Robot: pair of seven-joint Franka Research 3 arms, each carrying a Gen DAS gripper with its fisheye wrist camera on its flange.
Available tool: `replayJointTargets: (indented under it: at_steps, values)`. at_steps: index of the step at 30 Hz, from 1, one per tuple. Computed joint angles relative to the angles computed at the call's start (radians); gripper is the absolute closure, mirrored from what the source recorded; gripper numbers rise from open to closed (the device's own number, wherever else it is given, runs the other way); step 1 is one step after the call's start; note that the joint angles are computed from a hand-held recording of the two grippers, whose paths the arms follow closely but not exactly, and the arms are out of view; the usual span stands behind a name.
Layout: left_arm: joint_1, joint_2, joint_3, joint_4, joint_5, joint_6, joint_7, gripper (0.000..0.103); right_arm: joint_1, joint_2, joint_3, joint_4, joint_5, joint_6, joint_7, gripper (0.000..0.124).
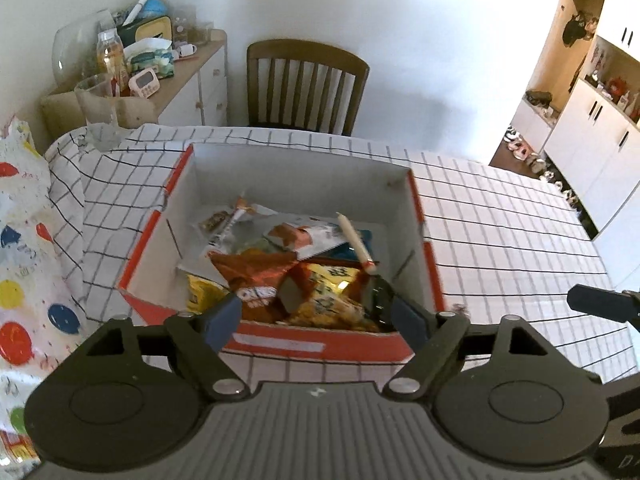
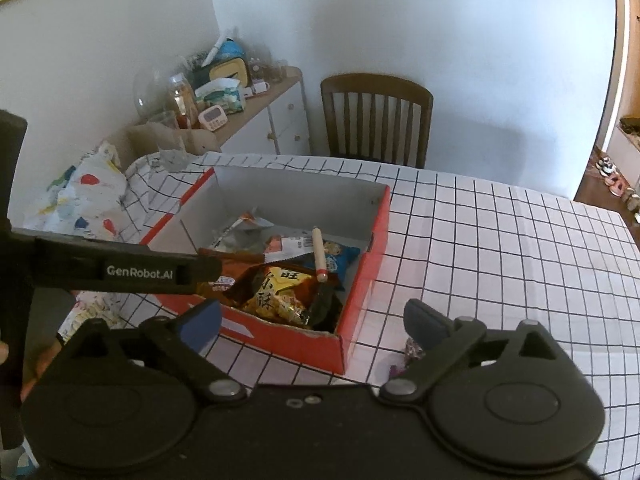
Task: Organize snacks
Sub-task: 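Withdraw both tools toward the purple wrapper and brown chocolate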
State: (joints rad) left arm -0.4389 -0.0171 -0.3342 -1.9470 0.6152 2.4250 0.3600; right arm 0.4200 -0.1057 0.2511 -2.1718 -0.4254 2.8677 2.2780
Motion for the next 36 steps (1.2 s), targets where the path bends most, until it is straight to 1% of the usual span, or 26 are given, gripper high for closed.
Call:
replayJointTargets:
  at_steps: [3, 4, 5, 6, 7, 10, 13, 15, 19, 21, 23, 26, 31, 36]
  values:
    - [-0.013, 0.0, -0.012, 0.006, 0.025, -0.001, -0.035, 0.016, 0.006, -0.044, -0.019, -0.049, 0.067, 0.031, -0.074, 0.023]
    - [-0.02, 0.004, -0.019, 0.013, 0.052, -0.01, -0.057, 0.014, 0.004, -0.057, -0.021, -0.064, 0.09, 0.039, -0.098, 0.023]
    - [-0.026, 0.008, -0.023, 0.019, 0.073, -0.02, -0.076, 0.012, 0.006, -0.072, -0.027, -0.081, 0.124, 0.049, -0.134, 0.023]
    - [-0.034, 0.013, -0.027, 0.026, 0.092, -0.026, -0.095, 0.005, 0.009, -0.085, -0.034, -0.096, 0.165, 0.057, -0.169, 0.023]
    - [-0.042, 0.019, -0.03, 0.034, 0.109, -0.03, -0.115, 0.0, 0.013, -0.098, -0.04, -0.109, 0.208, 0.06, -0.199, 0.023]
    - [-0.067, 0.037, -0.037, 0.056, 0.153, -0.049, -0.161, 0.0, 0.024, -0.135, -0.057, -0.145, 0.312, 0.067, -0.297, 0.023]
    - [-0.093, 0.064, -0.038, 0.085, 0.168, -0.063, -0.197, 0.0, 0.017, -0.172, -0.065, -0.182, 0.378, 0.07, -0.381, 0.023]
    - [-0.115, 0.088, -0.04, 0.113, 0.186, -0.089, -0.224, 0.0, 0.01, -0.197, -0.072, -0.207, 0.422, 0.069, -0.434, 0.023]
    - [-0.161, 0.141, -0.034, 0.164, 0.218, -0.134, -0.278, 0.0, 0.004, -0.241, -0.104, -0.257, 0.508, 0.064, -0.553, 0.023]
    - [-0.185, 0.173, -0.031, 0.195, 0.222, -0.159, -0.286, 0.0, 0.027, -0.26, -0.14, -0.286, 0.566, 0.071, -0.642, 0.023]
    - [-0.212, 0.206, -0.023, 0.225, 0.237, -0.184, -0.294, 0.0, 0.023, -0.273, -0.151, -0.306, 0.593, 0.07, -0.709, 0.023]
    - [-0.253, 0.261, -0.011, 0.276, 0.25, -0.214, -0.304, 0.0, 0.029, -0.279, -0.174, -0.316, 0.656, 0.054, -0.794, 0.024]
    - [-0.3, 0.36, 0.015, 0.369, 0.206, -0.241, -0.261, 0.0, 0.023, -0.259, -0.199, -0.311, 0.74, 0.025, -0.904, 0.026]
    - [-0.339, 0.424, 0.051, 0.417, 0.198, -0.235, -0.273, 0.0, 0.006, -0.205, -0.217, -0.272, 0.819, -0.014, -0.984, 0.028]
